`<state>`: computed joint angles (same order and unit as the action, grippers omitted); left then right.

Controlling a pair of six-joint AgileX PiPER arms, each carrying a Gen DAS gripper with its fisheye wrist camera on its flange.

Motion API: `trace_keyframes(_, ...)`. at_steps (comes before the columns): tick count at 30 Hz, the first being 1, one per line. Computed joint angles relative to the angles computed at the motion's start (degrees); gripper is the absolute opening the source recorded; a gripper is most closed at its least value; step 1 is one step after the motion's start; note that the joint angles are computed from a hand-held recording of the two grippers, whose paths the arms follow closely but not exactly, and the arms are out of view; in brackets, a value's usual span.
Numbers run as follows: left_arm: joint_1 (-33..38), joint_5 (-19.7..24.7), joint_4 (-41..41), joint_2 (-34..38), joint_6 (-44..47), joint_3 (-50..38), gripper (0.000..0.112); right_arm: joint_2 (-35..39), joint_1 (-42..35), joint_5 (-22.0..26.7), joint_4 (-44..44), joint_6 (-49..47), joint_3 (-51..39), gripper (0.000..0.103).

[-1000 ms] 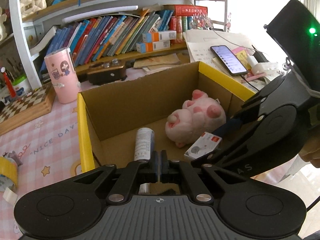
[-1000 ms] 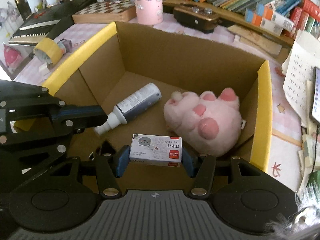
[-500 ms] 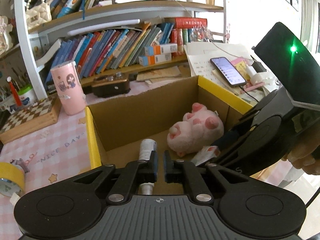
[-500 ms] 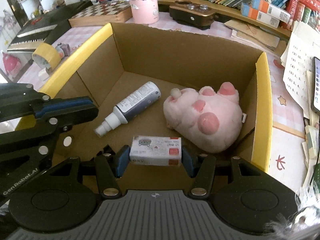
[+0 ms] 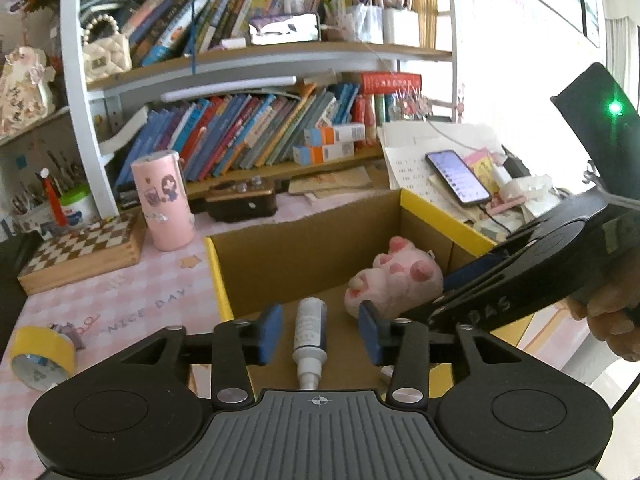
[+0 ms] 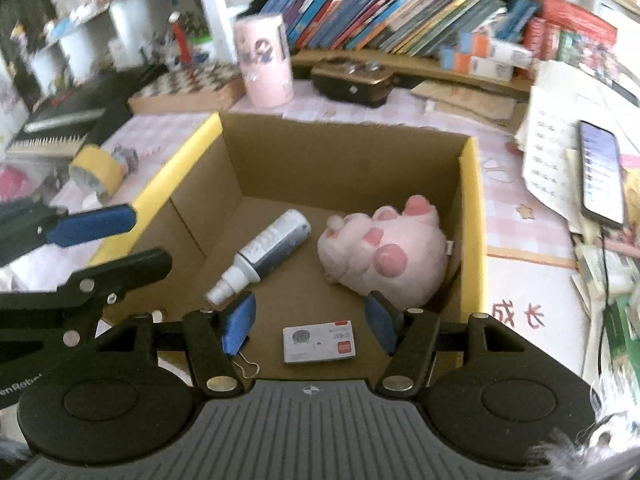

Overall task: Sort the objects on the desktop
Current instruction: 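Open the right tool to drop the staple box while the left tool releases the clip, then withdraw both tools up and back from the yellow box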

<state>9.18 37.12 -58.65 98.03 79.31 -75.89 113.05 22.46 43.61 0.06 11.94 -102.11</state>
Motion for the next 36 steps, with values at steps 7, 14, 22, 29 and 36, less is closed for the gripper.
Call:
trace_keyframes(7, 4.37, 2.92, -6.44, -3.15, 4.61, 2.77, 0.063, -9.93, 4.26, -7.46, -15.73, 22.40, 12.64, 0.060)
trace_keyframes(14, 9.07, 7.69, -9.98, -4.85, 8.40, 4.98, 0.070, -16.56, 11.23, -5.88, -37.08, 49.02, 20.90, 0.062)
trace_keyframes(22, 15.74, 13.65, -15.69, -6.44, 16.77, 8.79, 0.079, -18.42, 22.08, 5.59, -53.31, 73.16, 25.72, 0.063)
trace_keyframes(29, 22.71, 20.19, -13.11, -6.22, 20.28, 9.66, 0.079, -16.19, 31.24, 15.63, -55.53, 84.01, 26.18, 0.063)
trace_keyframes(36, 29.41, 26.04, -9.50, -5.25, 23.16, 9.64, 0.083, -12.21, 38.97, 22.70, -53.16, 90.95, 23.20, 0.064)
